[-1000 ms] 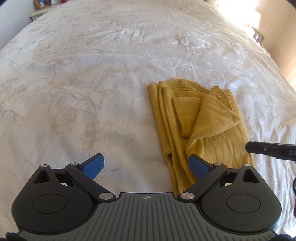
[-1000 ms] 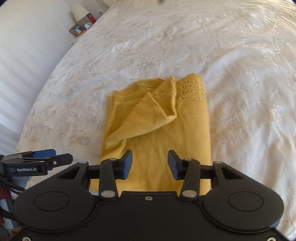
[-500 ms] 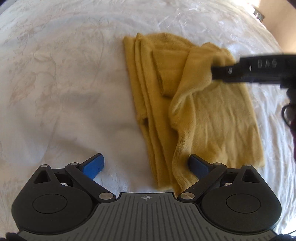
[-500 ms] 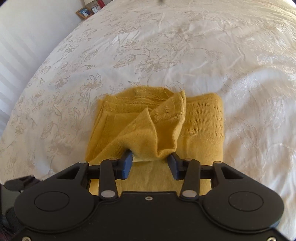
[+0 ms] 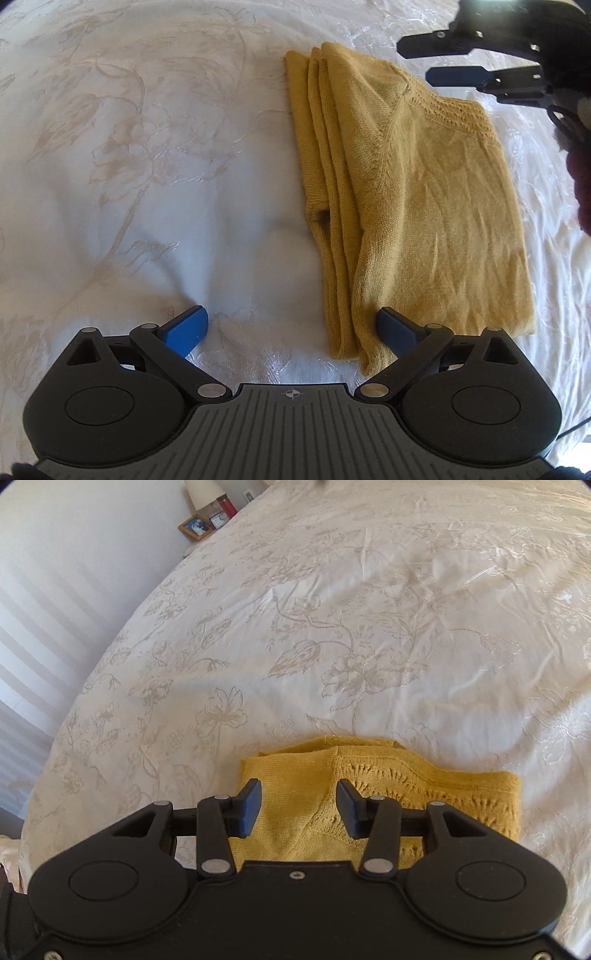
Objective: Fold small clothes
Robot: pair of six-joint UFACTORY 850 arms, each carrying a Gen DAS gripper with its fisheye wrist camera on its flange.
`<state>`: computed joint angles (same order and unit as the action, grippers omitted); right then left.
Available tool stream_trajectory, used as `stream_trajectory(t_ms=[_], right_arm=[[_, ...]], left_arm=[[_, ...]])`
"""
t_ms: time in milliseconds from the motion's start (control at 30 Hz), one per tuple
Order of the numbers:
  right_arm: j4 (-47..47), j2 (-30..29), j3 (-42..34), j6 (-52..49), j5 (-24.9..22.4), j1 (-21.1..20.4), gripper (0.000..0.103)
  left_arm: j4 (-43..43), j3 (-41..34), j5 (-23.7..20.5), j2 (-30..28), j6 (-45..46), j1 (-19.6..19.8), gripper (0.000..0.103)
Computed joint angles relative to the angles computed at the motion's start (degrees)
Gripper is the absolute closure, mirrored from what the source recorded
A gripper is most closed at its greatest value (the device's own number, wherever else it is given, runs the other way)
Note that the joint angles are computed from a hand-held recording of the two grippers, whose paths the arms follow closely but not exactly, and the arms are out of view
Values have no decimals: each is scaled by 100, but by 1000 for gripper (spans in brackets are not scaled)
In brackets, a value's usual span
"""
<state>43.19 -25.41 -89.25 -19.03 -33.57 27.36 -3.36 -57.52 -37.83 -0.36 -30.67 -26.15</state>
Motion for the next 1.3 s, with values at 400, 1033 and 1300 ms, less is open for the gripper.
stream_trajectory(t_ms=[400, 1033, 1300], right_arm=[[-388, 1493, 1824, -122, 316, 229, 48], [-3251, 1567, 2132, -801, 931, 1654, 79], [-2398, 1808, 2126, -434, 1070, 1343, 92]], left_arm=[[-40, -855, 368, -325, 294, 595, 4], [-1657, -2114, 197, -1734, 2012, 714, 46], [-1253, -2230, 388, -1773, 2026, 695, 96]])
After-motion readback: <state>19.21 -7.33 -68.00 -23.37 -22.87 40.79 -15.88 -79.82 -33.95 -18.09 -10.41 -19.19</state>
